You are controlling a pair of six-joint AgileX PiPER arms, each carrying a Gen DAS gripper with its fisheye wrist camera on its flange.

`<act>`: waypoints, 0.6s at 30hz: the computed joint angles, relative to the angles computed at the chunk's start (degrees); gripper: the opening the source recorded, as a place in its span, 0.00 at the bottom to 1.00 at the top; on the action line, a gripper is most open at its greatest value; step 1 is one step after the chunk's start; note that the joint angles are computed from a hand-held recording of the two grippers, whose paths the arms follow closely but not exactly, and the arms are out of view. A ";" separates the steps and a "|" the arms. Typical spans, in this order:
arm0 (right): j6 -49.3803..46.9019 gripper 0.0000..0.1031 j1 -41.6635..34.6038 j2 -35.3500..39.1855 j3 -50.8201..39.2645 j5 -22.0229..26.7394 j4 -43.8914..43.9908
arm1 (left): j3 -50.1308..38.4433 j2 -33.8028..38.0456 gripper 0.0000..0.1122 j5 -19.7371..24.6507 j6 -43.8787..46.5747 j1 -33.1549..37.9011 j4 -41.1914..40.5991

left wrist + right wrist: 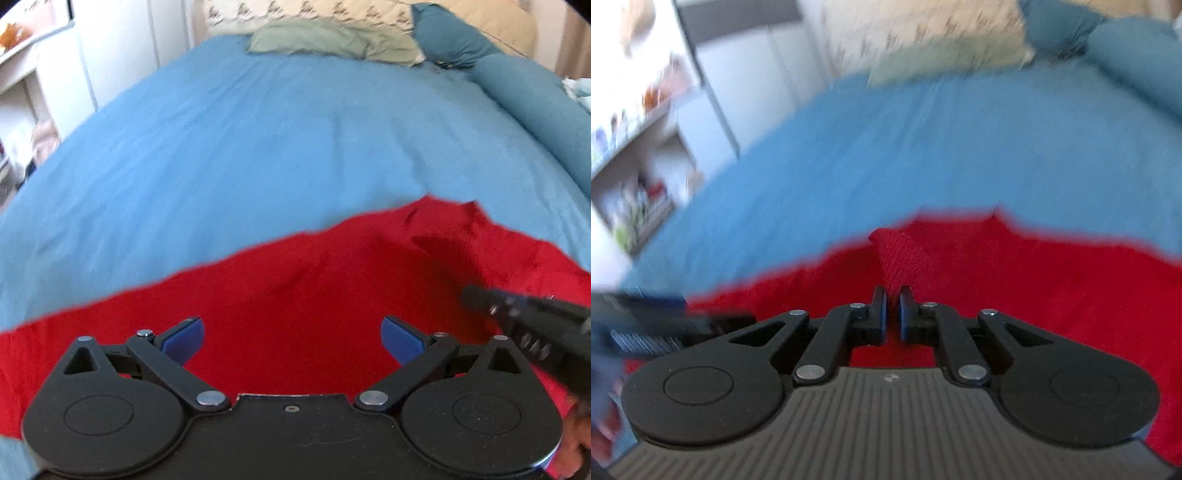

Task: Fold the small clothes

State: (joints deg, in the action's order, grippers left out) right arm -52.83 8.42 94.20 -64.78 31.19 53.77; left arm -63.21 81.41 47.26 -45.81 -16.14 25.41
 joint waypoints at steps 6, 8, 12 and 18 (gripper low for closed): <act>-6.29 0.26 0.40 1.25 1.79 -0.27 1.65 | 4.35 -2.08 0.92 -7.64 9.12 7.42 -11.87; -7.33 0.32 0.55 1.01 1.79 0.66 0.64 | 3.47 -1.51 0.91 -7.72 10.03 7.39 -13.77; -8.37 0.73 -1.51 -2.74 2.31 1.13 -1.45 | 1.77 0.70 0.91 -9.71 12.50 6.03 -18.09; -1.59 1.00 -12.26 -13.28 7.84 0.02 -12.29 | -2.12 6.25 0.83 -12.16 14.48 0.95 -23.78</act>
State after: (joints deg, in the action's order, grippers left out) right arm -54.43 -3.84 80.91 -56.94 31.20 41.48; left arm -65.32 87.67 35.10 -31.34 -15.18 1.63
